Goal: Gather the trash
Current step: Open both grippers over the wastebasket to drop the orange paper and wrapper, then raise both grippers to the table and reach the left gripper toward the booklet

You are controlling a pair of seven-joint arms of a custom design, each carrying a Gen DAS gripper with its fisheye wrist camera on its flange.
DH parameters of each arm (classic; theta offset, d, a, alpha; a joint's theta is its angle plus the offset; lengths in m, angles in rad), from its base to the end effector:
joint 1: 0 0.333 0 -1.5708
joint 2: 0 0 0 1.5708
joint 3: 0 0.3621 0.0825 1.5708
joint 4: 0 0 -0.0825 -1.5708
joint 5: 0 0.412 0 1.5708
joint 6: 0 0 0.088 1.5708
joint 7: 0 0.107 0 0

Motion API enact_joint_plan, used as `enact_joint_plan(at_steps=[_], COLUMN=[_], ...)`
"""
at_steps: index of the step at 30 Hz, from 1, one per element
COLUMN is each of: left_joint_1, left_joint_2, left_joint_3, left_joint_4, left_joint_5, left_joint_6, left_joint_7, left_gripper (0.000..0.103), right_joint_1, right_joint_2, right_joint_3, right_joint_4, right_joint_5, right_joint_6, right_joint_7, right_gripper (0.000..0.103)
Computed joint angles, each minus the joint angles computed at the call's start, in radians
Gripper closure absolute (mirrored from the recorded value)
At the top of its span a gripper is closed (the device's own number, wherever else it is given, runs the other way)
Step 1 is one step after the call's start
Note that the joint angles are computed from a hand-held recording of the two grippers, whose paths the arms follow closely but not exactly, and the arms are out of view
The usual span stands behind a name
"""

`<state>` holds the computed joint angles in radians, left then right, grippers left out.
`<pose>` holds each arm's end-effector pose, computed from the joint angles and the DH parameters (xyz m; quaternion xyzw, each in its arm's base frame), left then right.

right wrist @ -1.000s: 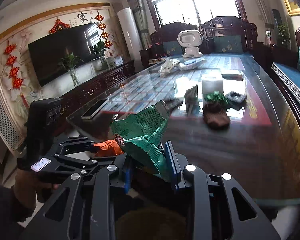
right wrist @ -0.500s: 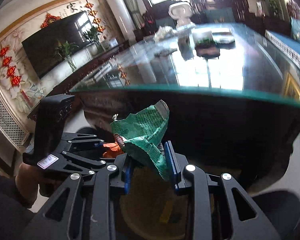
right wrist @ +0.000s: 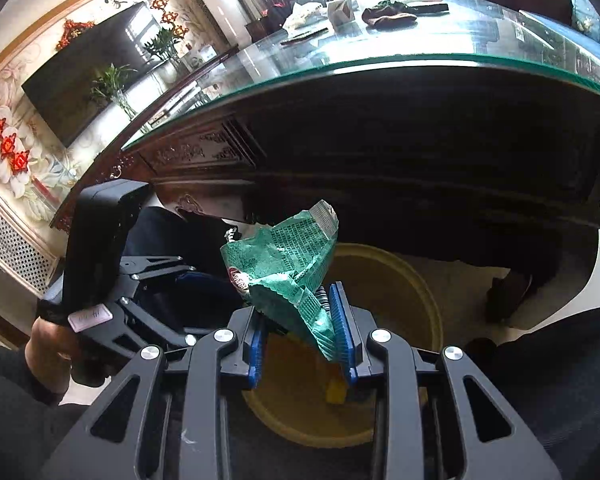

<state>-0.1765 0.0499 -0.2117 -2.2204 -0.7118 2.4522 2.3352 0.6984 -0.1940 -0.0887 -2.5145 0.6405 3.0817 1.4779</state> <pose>0.5322 -0.2168 0.3997 0.4361 -0.8603 0.2543 0.0709 0.4349 0.2429 0.4540 -0.6780 0.6307 -0.0532 0.3736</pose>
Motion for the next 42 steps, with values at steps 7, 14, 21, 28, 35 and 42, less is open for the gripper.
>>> enact_joint_plan(at_steps=[7,14,21,28,35,42], left_joint_1=[0.013,0.027,0.026,0.024,0.019,0.012], left_joint_2=[-0.004,0.004,0.008,0.009,0.007,0.009], left_joint_3=[0.015,0.018,0.011,0.010,0.006,0.002], left_joint_4=[0.006,0.028,0.027,0.028,0.032,0.050], left_joint_5=[0.042,0.073,0.060,0.068,0.062,0.070], left_joint_6=[0.080,0.105,0.103,0.103,0.129,0.149], left_joint_7=[-0.064,-0.109,-0.086,-0.098,-0.087,-0.085], left_gripper=[0.019,0.018,0.018,0.018,0.017,0.017], right_joint_1=[-0.025,-0.052,-0.083,-0.069,-0.077,-0.040], right_joint_2=[0.003,0.006,0.016,0.011,0.010,0.011], right_joint_3=[0.020,0.044,0.065,0.048,0.058,0.038], right_joint_4=[-0.001,-0.001,0.008,0.005,-0.001,-0.006], right_joint_5=[-0.023,-0.030,-0.052,0.058,-0.010,-0.081], right_joint_6=[-0.031,-0.047,-0.073,-0.062,-0.022,0.092], right_joint_7=[0.018,0.027,0.057,-0.031,0.025,0.012], right_gripper=[0.074,0.074,0.051,0.051,0.035,0.014])
